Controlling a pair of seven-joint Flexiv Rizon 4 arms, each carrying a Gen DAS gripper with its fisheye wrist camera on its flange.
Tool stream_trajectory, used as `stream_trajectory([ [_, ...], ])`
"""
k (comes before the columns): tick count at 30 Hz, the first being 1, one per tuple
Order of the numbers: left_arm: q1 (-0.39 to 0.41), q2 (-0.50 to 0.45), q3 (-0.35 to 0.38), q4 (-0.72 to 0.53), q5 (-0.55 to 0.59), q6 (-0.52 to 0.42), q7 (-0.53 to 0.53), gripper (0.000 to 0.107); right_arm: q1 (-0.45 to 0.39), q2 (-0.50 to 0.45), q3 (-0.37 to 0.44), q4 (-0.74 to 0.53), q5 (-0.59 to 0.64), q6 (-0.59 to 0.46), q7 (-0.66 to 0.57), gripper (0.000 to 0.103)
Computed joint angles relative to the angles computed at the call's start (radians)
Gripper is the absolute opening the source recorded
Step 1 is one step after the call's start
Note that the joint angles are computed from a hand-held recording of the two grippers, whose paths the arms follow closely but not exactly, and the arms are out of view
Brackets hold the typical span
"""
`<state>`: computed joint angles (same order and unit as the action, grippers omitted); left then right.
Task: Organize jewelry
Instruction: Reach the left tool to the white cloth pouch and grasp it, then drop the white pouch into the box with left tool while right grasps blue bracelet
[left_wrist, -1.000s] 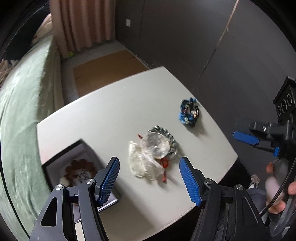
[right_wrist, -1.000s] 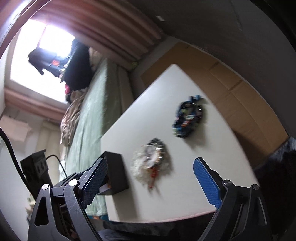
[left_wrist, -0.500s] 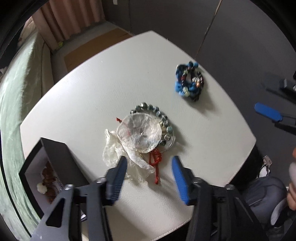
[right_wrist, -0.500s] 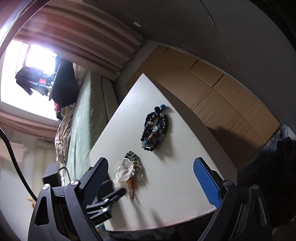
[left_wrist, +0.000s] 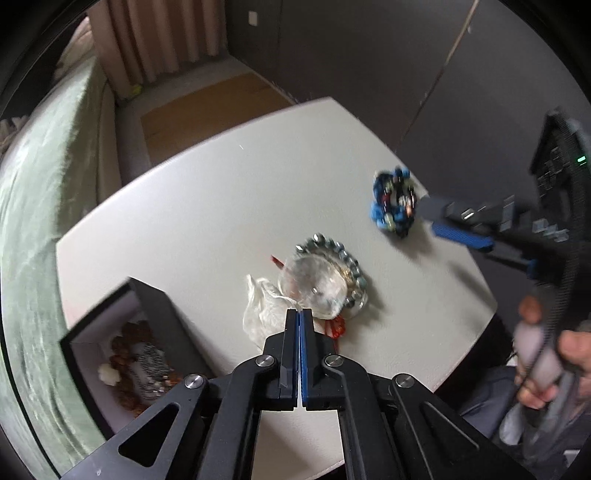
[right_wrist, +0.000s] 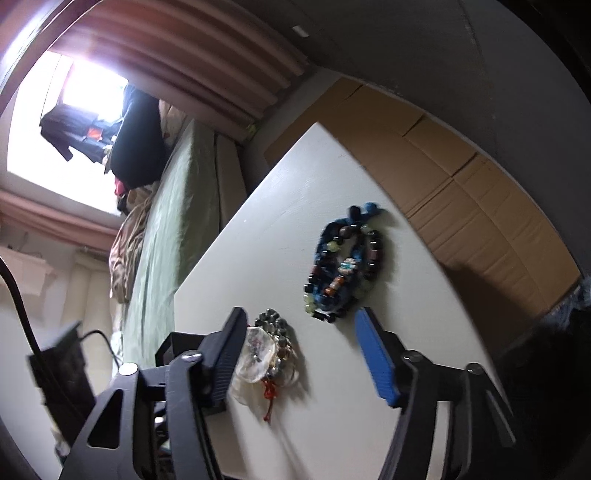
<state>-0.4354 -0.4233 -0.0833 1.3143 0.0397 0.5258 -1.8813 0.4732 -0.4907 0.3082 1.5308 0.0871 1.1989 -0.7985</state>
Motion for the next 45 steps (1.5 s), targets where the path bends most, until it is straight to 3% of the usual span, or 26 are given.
stream_trajectory([
  [9,0.019,0.065,0.005,0.050,0.002,0.045,0.003,0.000,0.048,-0.010,-0.079,0.004,-0.079,-0.021,0.141,0.046],
  [14,0.026,0.074,0.002,0.057,0.009,0.052,-0.002,0.000,0.034,-0.040,-0.064,-0.032,-0.080,-0.070,0.164,0.031],
  [15,0.028,0.077,0.002,0.062,0.007,0.056,-0.002,0.000,0.041,-0.042,-0.072,-0.036,-0.091,-0.080,0.178,0.024],
  [19,0.033,0.088,0.001,0.076,0.003,0.070,-0.005,0.000,0.054,-0.029,-0.092,-0.012,-0.121,-0.050,0.218,0.011],
  [28,0.051,0.154,-0.005,0.148,-0.021,0.142,0.002,0.000,0.073,0.028,-0.088,0.042,-0.201,0.089,0.201,0.010],
  [45,0.125,0.373,-0.001,0.364,-0.027,0.243,-0.027,0.000,0.148,0.051,-0.059,0.029,-0.268,0.147,0.166,0.010],
])
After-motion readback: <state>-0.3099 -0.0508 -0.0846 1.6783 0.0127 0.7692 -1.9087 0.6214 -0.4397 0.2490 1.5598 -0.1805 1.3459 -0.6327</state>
